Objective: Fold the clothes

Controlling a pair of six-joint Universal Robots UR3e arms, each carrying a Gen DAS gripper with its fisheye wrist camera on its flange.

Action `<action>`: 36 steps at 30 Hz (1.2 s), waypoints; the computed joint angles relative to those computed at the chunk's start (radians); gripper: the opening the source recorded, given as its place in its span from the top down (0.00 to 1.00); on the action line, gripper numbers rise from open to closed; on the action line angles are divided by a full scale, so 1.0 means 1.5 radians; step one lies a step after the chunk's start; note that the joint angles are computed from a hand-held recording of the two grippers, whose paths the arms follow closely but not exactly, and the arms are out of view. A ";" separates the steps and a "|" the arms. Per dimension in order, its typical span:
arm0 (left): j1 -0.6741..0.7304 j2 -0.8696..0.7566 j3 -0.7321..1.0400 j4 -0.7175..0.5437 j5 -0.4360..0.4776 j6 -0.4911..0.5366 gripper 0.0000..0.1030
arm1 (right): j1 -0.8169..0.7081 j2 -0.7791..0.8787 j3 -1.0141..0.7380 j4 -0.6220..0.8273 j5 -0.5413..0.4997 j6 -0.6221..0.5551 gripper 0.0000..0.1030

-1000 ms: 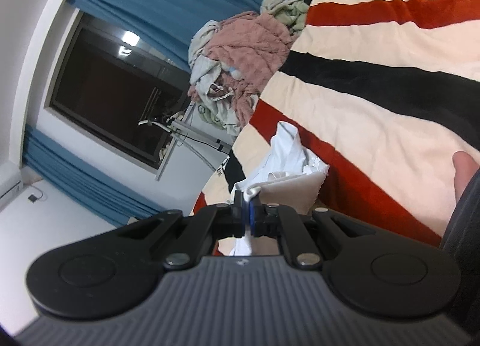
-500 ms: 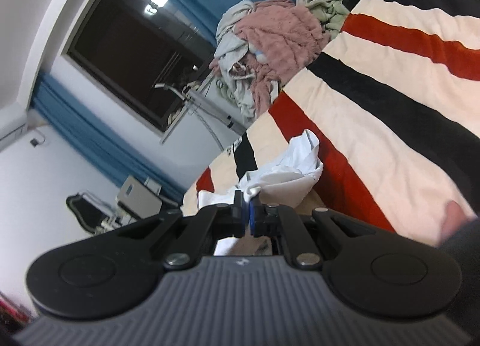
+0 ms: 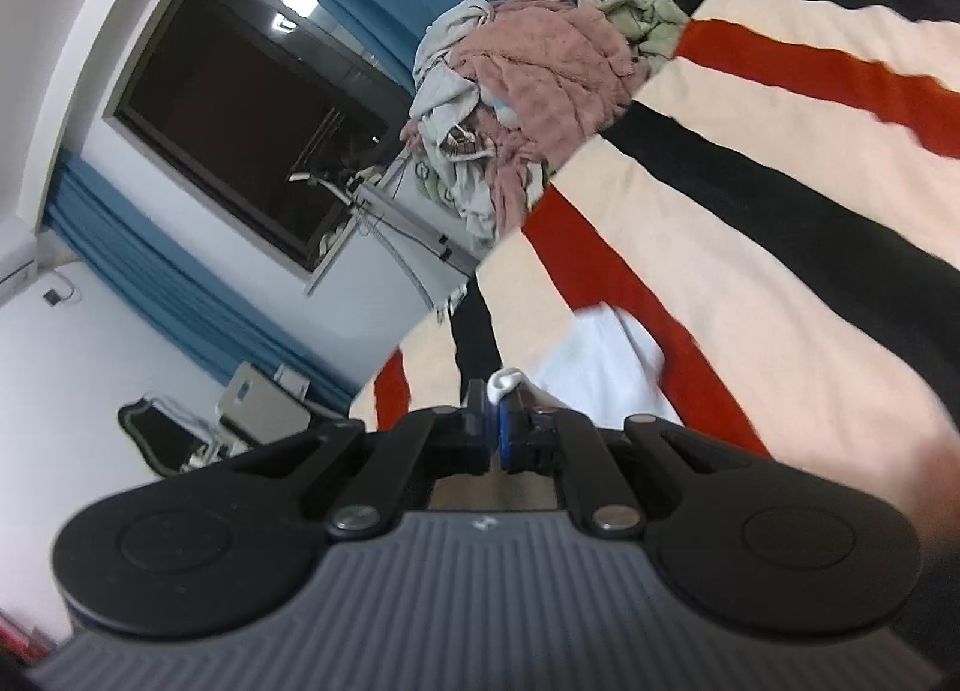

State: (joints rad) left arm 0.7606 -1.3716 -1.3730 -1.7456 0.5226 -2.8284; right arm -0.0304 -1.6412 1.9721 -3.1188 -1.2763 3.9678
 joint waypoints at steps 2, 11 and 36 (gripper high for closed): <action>-0.111 -0.140 0.071 0.244 0.077 -0.192 0.90 | 0.020 0.131 -0.140 0.016 -0.032 -0.006 0.94; -0.286 -0.653 0.603 0.294 0.271 -0.261 0.90 | 0.034 0.579 -0.683 0.260 -0.068 -0.048 0.94; -0.191 -0.423 0.178 0.509 0.083 -0.034 0.01 | -0.014 0.454 -0.488 0.180 0.088 -0.151 0.17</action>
